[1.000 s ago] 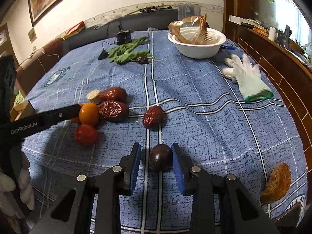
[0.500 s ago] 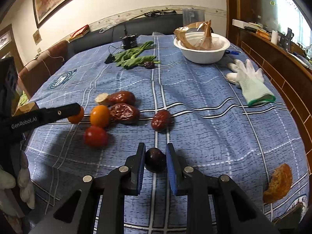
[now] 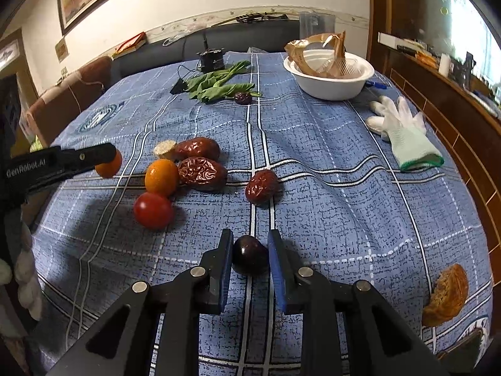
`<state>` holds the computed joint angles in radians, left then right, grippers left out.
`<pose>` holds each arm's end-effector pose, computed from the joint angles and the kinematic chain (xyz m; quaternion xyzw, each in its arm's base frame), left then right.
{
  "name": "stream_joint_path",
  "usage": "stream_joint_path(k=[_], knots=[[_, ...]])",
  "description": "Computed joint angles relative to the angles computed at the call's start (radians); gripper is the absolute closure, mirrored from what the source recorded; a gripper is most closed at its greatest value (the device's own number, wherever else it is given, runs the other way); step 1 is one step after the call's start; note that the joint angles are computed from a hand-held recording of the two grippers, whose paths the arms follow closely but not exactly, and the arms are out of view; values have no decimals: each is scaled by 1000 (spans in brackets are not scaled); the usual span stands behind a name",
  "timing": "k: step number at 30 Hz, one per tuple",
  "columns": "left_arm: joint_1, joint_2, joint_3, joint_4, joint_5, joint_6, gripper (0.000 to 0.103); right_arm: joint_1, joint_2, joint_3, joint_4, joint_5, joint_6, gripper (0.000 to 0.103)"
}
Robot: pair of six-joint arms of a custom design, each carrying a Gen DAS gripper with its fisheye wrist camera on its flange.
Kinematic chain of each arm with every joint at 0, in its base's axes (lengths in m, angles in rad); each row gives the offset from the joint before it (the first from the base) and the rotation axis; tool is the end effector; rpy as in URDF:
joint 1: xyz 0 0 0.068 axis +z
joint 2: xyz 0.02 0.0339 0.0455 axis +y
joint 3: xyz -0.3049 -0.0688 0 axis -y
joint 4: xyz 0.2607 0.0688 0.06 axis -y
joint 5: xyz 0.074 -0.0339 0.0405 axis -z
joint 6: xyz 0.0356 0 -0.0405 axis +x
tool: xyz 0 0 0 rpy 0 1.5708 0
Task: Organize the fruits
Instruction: 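Carry the orange and dark plum to the cardboard tray with both tools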
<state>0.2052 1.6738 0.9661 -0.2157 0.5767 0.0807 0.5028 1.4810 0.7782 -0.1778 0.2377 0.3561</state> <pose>0.3477 0.0525 0.2101 0.0337 0.9128 -0.2234 0.3402 0.2665 0.1370 0.2107 -0.0285 0.9348 0.0384 0.3519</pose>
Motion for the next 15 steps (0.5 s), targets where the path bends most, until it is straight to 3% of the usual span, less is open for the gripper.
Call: stream_joint_path(k=[6, 9, 15], knots=[[20, -34, -20, 18, 14, -15, 77, 8, -4, -2, 3, 18, 0, 81], [66, -116, -65, 15, 14, -19, 77, -11, -47, -12, -6, -54, 33, 81], [359, -281, -92, -187, 143, 126, 76, 129, -149, 29, -69, -56, 69, 81]])
